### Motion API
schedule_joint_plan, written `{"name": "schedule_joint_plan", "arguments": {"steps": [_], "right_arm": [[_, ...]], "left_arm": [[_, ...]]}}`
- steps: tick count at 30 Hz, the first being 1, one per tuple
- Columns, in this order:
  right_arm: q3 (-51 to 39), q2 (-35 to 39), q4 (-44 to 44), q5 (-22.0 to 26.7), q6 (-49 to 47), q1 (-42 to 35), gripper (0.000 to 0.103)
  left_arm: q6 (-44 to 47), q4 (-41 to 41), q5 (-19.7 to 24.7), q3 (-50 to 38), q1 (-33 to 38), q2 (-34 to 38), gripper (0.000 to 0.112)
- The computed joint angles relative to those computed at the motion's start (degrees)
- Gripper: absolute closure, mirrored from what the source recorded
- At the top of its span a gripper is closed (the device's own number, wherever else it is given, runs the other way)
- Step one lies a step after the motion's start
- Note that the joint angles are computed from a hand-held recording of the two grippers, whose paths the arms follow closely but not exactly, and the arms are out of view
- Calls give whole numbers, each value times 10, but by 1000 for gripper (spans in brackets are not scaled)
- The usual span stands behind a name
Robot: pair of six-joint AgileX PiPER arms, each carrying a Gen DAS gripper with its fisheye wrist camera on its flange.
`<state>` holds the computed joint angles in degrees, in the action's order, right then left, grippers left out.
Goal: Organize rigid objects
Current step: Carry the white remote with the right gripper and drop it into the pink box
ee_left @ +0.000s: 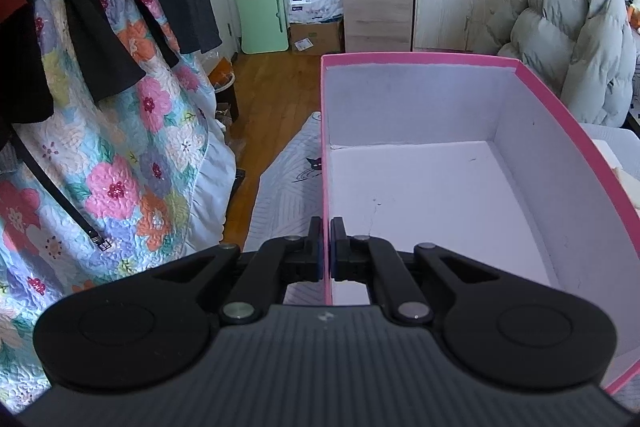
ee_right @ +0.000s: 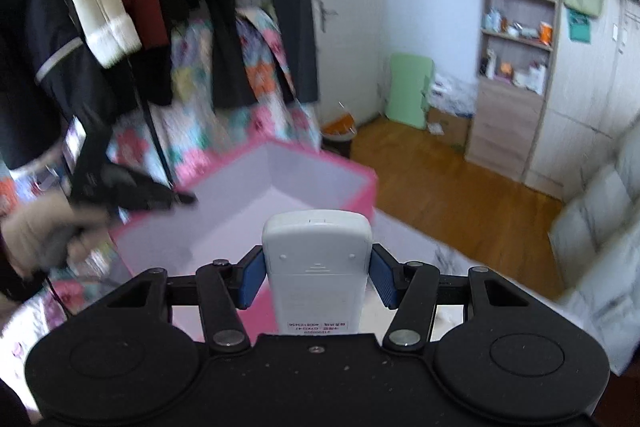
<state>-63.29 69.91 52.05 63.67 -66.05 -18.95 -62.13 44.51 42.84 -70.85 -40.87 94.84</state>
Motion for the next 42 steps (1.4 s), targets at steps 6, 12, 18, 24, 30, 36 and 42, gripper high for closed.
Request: {"name": "schedule_joint_plan", "arguments": {"steps": [6,12,18,24,30,36,42], "right_arm": [[-125,103,-24,-38,162,148,42],[-310,312,-174,-99,392,316,42],[-291,385,-123,-269,412,372,42],[-212,350,-194,-297,413,408,42],[-186,305,-269,-208,450,403,42],[-187,317,-315,-197,497,424,42],[-246,362,-251,-136,487,403,39]], "left_arm": [[65,-44,-6,-12,17,0,110],[41,-43,-34,12,26,-12,110],[6,-29,-50,23,28,-14,110],[-25,0,-58,35,24,-17,110],[-44,18,-65,43,21,-18,110],[-49,14,-71,47,22,-22,110],[-33,-3,-67,41,24,-21,110]]}}
